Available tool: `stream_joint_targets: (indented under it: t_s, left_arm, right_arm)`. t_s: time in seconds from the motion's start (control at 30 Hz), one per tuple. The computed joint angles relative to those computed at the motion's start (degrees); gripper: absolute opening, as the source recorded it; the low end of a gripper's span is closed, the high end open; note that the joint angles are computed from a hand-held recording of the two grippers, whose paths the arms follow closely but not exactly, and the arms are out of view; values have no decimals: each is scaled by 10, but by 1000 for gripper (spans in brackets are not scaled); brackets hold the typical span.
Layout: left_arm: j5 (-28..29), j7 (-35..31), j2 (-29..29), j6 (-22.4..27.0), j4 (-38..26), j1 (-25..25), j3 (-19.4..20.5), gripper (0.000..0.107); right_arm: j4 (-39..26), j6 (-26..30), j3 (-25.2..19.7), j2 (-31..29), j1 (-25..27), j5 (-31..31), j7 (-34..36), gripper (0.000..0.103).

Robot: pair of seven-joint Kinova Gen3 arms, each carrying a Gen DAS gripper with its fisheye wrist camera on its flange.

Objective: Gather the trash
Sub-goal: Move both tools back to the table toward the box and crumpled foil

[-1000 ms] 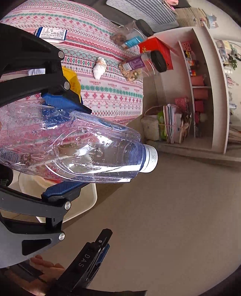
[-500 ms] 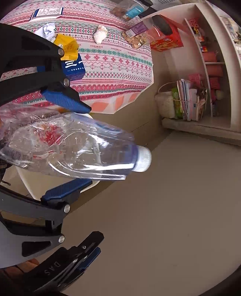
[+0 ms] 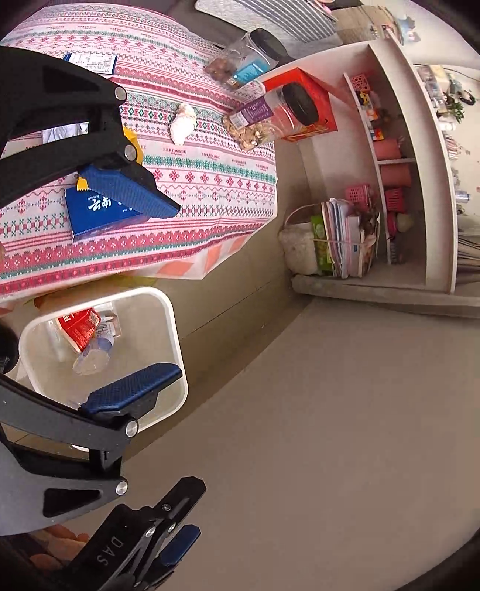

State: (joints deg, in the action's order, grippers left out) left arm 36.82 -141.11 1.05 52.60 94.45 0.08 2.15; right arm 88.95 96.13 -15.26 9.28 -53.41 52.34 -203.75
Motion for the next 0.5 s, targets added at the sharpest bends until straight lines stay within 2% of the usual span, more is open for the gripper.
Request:
stream_joint_targets:
  t_s: [0.13, 0.5]
  left_arm:
    - [6, -12, -8, -23, 11, -13, -13, 83]
    - [8, -18, 19, -26, -7, -70, -38, 86]
  right_arm:
    - [-33, -9, 7, 22, 1, 4, 31, 96]
    - [-141, -54, 56, 94, -22, 8, 144, 96]
